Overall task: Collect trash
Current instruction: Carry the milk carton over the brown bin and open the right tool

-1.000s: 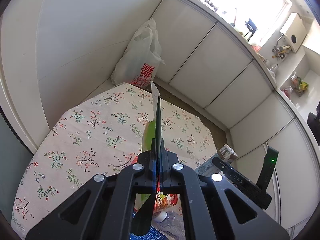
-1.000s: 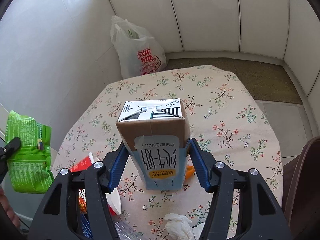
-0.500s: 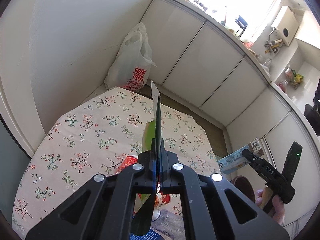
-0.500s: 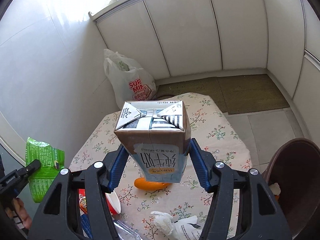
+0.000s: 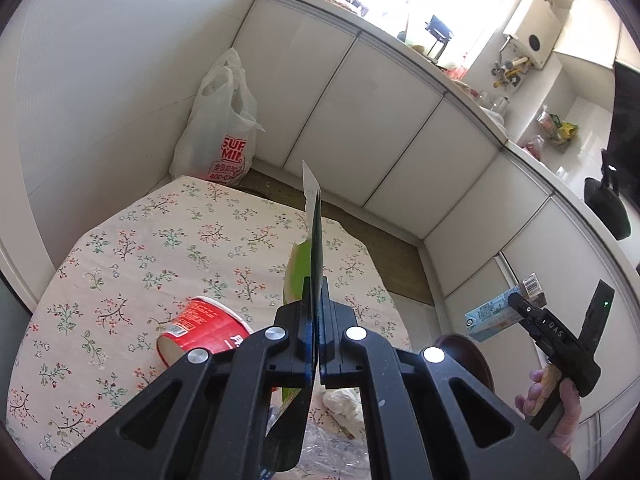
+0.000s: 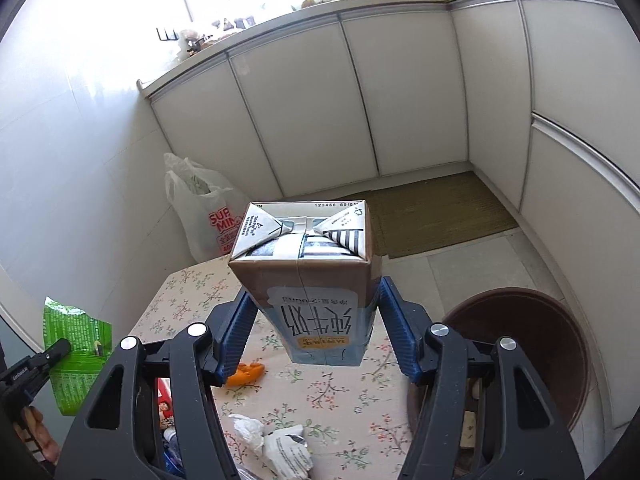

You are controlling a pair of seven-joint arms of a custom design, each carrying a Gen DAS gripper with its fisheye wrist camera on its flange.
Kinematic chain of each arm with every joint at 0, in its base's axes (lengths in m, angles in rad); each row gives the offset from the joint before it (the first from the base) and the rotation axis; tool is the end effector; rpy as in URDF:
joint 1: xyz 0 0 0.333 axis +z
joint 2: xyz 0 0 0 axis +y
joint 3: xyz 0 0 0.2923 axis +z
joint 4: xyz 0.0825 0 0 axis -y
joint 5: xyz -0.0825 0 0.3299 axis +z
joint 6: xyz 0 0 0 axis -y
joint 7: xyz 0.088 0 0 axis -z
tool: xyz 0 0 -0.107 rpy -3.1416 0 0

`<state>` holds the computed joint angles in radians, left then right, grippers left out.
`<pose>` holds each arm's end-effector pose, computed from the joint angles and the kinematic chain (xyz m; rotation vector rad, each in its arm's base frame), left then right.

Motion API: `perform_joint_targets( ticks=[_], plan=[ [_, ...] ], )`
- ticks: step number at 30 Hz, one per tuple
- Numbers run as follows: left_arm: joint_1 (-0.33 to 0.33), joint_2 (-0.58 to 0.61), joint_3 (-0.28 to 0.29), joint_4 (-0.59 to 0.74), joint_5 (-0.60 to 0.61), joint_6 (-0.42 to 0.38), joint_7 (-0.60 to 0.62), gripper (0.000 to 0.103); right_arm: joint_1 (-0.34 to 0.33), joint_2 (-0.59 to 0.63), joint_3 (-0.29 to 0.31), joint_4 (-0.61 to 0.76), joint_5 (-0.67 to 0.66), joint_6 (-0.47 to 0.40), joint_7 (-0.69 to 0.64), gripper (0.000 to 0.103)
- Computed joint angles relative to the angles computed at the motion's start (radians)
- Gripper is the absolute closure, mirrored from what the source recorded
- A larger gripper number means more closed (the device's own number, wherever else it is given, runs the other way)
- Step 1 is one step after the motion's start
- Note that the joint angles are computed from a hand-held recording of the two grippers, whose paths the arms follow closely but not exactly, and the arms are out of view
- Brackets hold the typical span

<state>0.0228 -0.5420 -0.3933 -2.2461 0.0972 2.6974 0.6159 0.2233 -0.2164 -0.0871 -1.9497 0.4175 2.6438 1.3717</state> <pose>0.3651 -0.1930 0.6580 -2.1051 1.2977 -1.2118 0.4927 0.0515 0.6652 -1.6117 1.5236 -0.4777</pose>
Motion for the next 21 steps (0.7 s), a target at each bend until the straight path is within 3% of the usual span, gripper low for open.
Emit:
perform_joint_targets(
  ticks=[8,11,14,15,16,17,21],
  plan=[
    [-0.008,0.134,-0.099,0.139,0.065,0.033,-0.088,0.102,-0.081,-0.044,-0.045,-0.08,-0.083,0.061,0.087,0.045],
    [-0.017,0.215,-0.14,0.232,0.14,0.011,-0.135,0.102,-0.123,-0.056,-0.049,-0.11,-0.136,0.09,0.152,0.045],
    [-0.037,0.307,-0.176,0.34,0.225,-0.026,-0.171,0.102,-0.123,-0.061,-0.088,-0.115,-0.111,0.068,0.151,0.044],
    [-0.046,0.34,-0.187,0.378,0.254,-0.041,-0.182,0.102,-0.136,-0.06,-0.089,-0.114,-0.12,0.055,0.172,0.042],
    [-0.056,0.373,-0.197,0.415,0.283,-0.054,-0.194,0.102,-0.144,-0.061,-0.093,-0.116,-0.12,0.046,0.185,0.027],
    [-0.068,0.419,-0.213,0.467,0.325,-0.074,-0.21,0.102,-0.146,-0.071,-0.1,-0.13,-0.108,0.056,0.186,0.02],
    [-0.155,0.589,-0.241,0.663,0.475,-0.158,-0.253,0.102,-0.178,-0.088,-0.113,-0.147,-0.114,0.093,0.233,0.017]
  ],
)
